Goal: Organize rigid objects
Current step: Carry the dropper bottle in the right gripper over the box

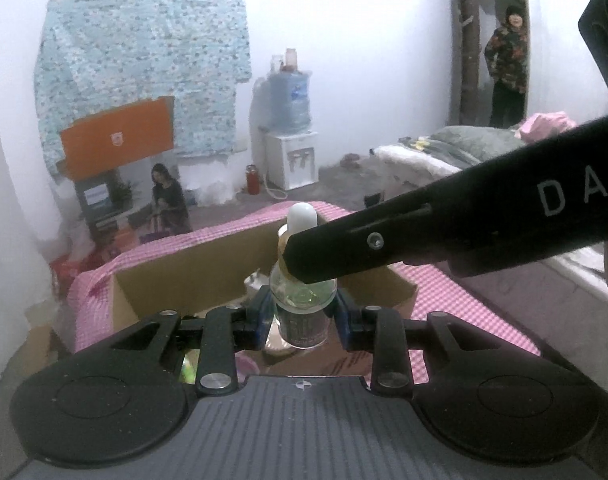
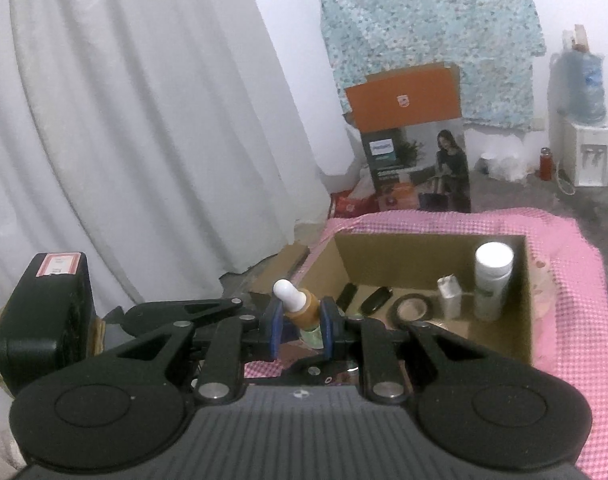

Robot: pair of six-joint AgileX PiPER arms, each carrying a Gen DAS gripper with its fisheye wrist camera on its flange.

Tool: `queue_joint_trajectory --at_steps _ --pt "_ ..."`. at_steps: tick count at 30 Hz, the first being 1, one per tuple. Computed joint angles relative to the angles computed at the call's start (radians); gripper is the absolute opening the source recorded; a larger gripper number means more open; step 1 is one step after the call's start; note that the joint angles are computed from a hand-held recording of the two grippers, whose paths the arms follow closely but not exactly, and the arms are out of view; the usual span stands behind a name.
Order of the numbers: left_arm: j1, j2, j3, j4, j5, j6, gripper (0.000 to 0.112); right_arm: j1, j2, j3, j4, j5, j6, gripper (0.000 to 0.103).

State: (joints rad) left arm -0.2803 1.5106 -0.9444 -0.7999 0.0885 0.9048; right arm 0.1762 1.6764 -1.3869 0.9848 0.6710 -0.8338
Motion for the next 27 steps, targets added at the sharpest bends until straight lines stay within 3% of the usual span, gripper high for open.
queue_joint_trajectory --at_steps 10,27 --pt "0.016 0.158 -0.193 0.094 0.135 -0.107 0.031 -0.071 0.134 -0.193 -0.095 0.087 0.116 0.021" --pt "0.018 0.328 -0.400 0.206 0.262 -0.249 0.031 -0.132 0.303 -0.418 -0.194 0.208 0.263 0.018"
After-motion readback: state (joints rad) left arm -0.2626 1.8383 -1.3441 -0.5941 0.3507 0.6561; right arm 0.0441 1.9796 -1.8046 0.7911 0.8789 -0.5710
